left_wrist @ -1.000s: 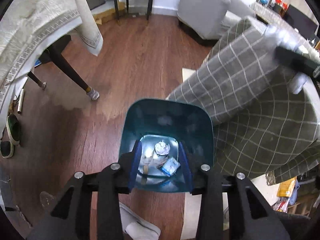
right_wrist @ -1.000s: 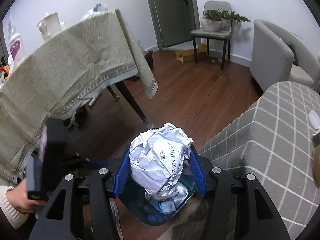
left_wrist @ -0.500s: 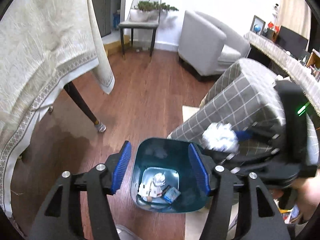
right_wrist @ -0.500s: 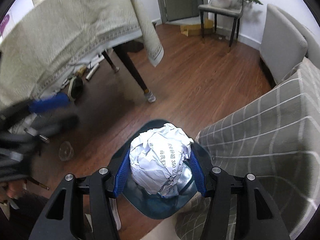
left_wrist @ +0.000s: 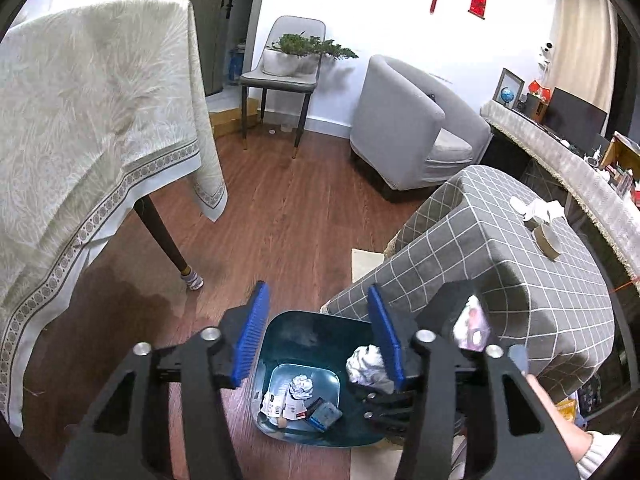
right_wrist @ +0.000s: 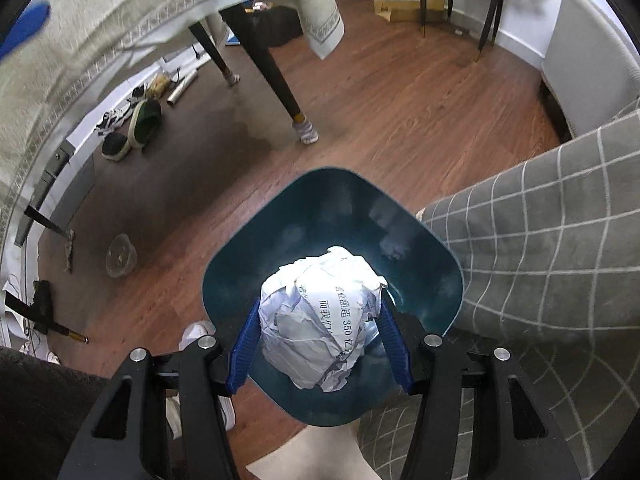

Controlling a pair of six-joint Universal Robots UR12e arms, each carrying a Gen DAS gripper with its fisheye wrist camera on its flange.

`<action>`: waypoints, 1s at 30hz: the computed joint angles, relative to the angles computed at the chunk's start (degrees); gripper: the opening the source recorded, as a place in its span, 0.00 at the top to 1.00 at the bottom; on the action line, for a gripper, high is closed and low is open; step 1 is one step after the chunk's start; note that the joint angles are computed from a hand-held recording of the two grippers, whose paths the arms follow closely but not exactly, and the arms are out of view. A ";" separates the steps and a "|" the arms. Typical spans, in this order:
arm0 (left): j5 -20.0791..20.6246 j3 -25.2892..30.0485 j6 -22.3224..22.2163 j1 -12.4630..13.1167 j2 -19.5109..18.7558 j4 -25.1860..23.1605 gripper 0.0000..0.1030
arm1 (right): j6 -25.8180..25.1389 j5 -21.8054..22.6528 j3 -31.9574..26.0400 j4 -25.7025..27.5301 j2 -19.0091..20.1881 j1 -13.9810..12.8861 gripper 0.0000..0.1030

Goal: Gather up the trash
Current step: 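Open the left gripper then the right gripper over the teal bin, then move both tools back over the table toward the remaining trash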

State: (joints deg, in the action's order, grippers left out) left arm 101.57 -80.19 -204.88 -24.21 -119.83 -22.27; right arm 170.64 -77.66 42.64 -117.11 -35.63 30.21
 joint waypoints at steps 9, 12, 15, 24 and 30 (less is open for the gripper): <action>0.14 1.19 2.93 -1.01 -0.32 1.28 0.57 | -0.06 -2.42 -0.55 3.32 0.35 0.11 0.33; 0.68 1.58 3.76 -1.33 -0.44 1.41 0.57 | -0.02 -2.59 0.22 2.89 -0.20 -0.02 0.32; 2.43 1.94 5.11 -1.87 -0.53 1.38 0.57 | 0.46 -1.90 1.14 1.53 -0.90 -0.30 0.32; 5.33 4.13 5.68 -2.95 -1.43 1.51 0.54 | 0.97 1.26 6.24 -5.99 -4.55 -1.45 0.32; 7.02 5.70 6.86 -3.63 -2.68 2.33 0.48 | 2.01 4.23 10.85 -14.05 -7.63 -2.74 0.32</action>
State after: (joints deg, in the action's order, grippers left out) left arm 108.60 -74.50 -198.02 -27.84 -122.50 -19.94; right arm 172.65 -73.42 53.48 -131.16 -43.26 27.47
